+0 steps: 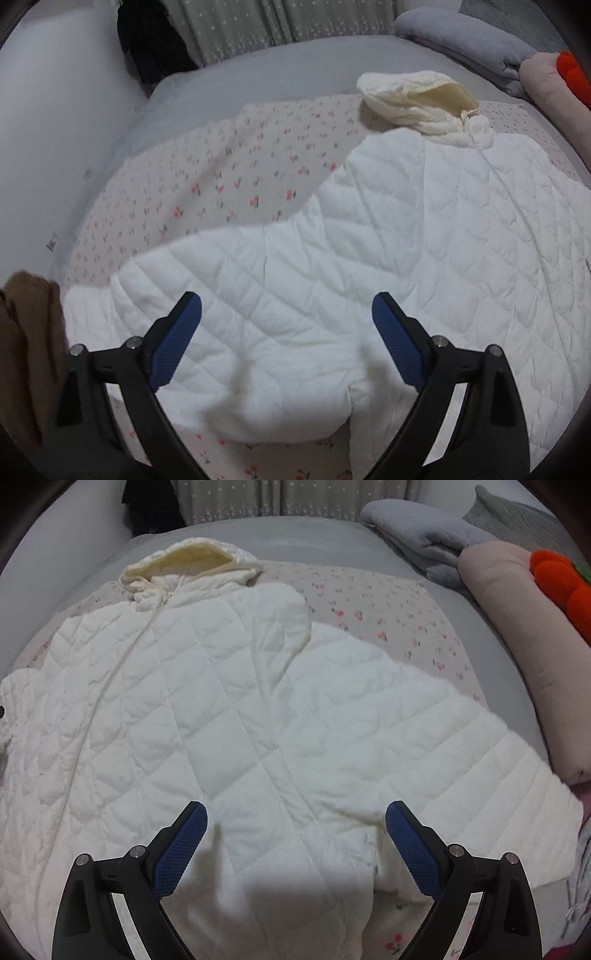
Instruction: Fold large clothes
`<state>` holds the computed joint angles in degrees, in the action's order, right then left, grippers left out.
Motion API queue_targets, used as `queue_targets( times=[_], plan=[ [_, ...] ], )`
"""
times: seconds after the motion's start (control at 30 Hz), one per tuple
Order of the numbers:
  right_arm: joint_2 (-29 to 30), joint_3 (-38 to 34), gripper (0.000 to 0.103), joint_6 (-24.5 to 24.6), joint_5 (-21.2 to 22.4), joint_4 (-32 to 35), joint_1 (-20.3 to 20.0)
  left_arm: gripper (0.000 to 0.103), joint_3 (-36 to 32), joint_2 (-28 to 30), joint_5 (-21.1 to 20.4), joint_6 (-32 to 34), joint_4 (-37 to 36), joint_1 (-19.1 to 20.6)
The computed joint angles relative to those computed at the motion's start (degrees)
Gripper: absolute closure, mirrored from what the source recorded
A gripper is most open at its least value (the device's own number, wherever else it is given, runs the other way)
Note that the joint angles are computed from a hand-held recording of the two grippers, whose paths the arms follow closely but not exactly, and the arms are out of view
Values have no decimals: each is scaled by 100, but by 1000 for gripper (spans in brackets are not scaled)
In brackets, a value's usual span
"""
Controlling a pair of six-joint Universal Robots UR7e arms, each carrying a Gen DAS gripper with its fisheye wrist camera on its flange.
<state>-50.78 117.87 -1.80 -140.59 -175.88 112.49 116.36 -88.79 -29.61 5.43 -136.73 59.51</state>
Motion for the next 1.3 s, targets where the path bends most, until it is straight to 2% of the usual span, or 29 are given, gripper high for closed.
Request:
queue_targets(
  times=[0.13,0.23,0.4,0.57,0.63,0.7,0.73,0.77,0.8,0.83,0.9,0.97,1.0,1.07,1.1,1.13,1.17,1.23,1.27,1.3],
  plan=[
    [450,-1002,4,-331,181,107,7,3,-847,1041,-164,397,-521,12],
    [1033,-1971,4,-410,424,102,-106,3,-1702,2038,-472,559,-1013,170],
    [2149,-3657,4,-601,822,-114,-370,3,-2976,3649,-630,1013,-2455,452],
    [3115,-5180,4,-878,975,-43,-583,3,-3493,4376,-1134,1338,-3477,678],
    [3444,-5647,4,-1115,899,-159,-632,3,-3549,4473,-1548,1356,-3535,785],
    [3741,-6070,6,-1343,838,-186,-691,3,-3729,4610,-1598,1260,-3350,858],
    [3822,-6208,14,-1344,843,-92,-724,5,-3818,4638,-1625,1111,-3241,898],
    [3824,-6220,22,-1253,917,18,-779,7,-3850,4618,-1729,946,-3231,945],
    [3822,-6216,46,-1092,962,62,-830,14,-3865,4580,-1861,741,-3315,1001],
    [3789,-6136,65,-906,952,-121,-866,34,-3840,4511,-2042,504,-3458,1069],
    [3563,-5643,77,-516,1105,-1028,-940,55,-3820,4359,-2600,14,-3432,1258],
    [3501,-5395,77,-461,806,-1845,-900,57,-3871,4280,-3186,-346,-3110,1456],
    [3527,-5379,77,-625,640,-2157,-856,58,-3958,4319,-3233,-443,-2907,1493],
    [3853,-5744,77,-1302,79,-2870,-698,58,-4132,4406,-3347,-607,-2535,1560],
    [4017,-6002,77,-1533,-186,-2933,-625,58,-4194,4447,-3234,-688,-2370,1562],
    [4106,-6161,77,-1525,-370,-2757,-610,58,-4277,4500,-3159,-694,-2206,1575],
    [4042,-6082,77,-1276,-396,-2341,-658,58,-4290,4522,-3107,-650,-2186,1566],
    [3608,-5519,76,-203,80,-1161,-918,58,-4286,4553,-2939,-536,-2200,1509],
    [3412,-5352,75,143,244,-821,-942,58,-4284,4571,-2871,-479,-2211,1483],
    [3303,-5250,71,249,381,-721,-944,54,-4328,4604,-2870,-459,-2195,1467]
  ],
)
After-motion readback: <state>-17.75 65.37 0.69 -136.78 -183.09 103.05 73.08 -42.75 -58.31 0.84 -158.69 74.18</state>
